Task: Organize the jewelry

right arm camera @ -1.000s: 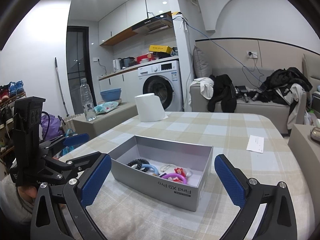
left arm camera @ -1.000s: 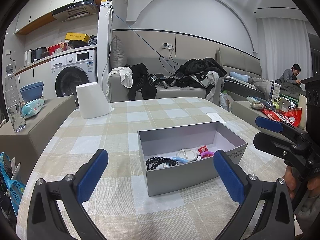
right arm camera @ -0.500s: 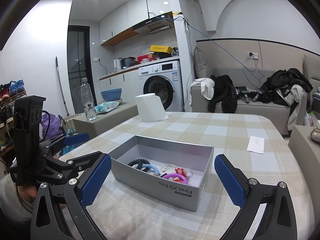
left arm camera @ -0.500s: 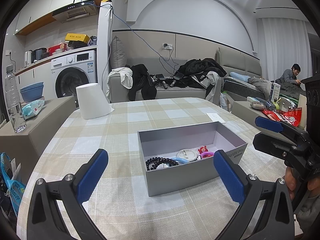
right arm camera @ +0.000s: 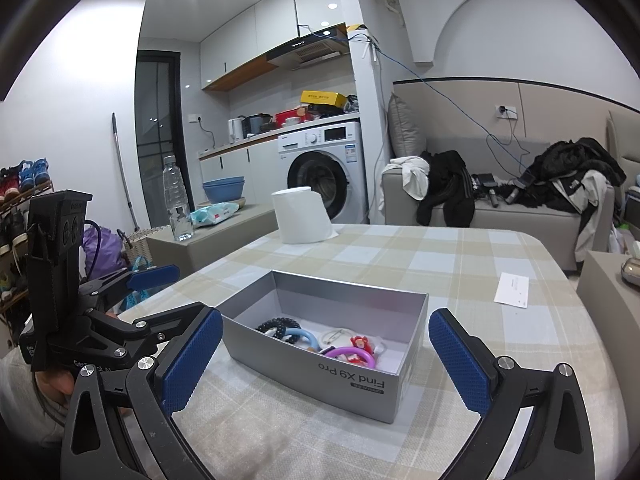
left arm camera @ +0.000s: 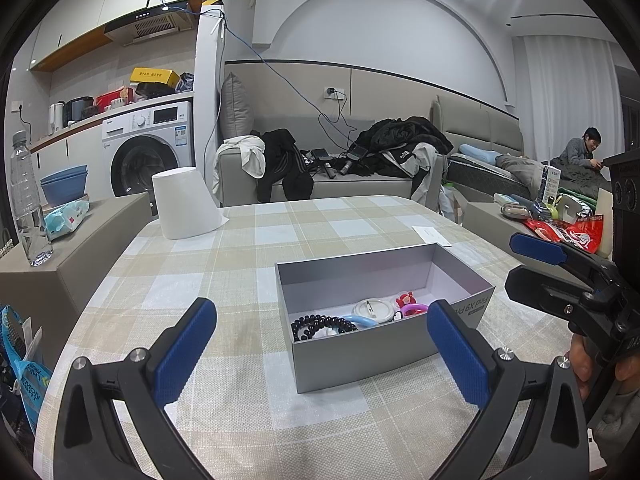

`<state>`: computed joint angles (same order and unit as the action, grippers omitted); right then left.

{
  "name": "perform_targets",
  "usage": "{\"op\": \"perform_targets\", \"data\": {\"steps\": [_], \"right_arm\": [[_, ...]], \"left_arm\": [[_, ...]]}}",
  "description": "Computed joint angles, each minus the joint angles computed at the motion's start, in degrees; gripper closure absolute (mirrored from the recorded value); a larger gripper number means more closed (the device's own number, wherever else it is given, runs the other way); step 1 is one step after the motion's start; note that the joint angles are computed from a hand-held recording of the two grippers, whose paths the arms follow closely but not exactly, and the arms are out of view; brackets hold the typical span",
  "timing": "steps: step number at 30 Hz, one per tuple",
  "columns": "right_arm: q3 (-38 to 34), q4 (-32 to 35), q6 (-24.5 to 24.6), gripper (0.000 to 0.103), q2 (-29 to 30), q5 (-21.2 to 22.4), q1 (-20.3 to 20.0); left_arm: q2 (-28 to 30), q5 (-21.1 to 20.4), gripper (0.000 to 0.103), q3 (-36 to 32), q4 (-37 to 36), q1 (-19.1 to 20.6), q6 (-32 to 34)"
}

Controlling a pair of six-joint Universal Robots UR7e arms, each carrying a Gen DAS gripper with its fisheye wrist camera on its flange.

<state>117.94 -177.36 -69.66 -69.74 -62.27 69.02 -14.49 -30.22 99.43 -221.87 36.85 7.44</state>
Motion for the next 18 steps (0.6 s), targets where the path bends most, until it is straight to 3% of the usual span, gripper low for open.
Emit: {"op": "perform_targets", "data": {"steps": [18], "right_arm": [[0.1, 0.0, -0.1, 0.0, 0.0, 0.0, 0.0]], "left_arm": [[-0.5, 0.0, 0.001, 0.1, -0.1, -0.2, 0.3]]}}
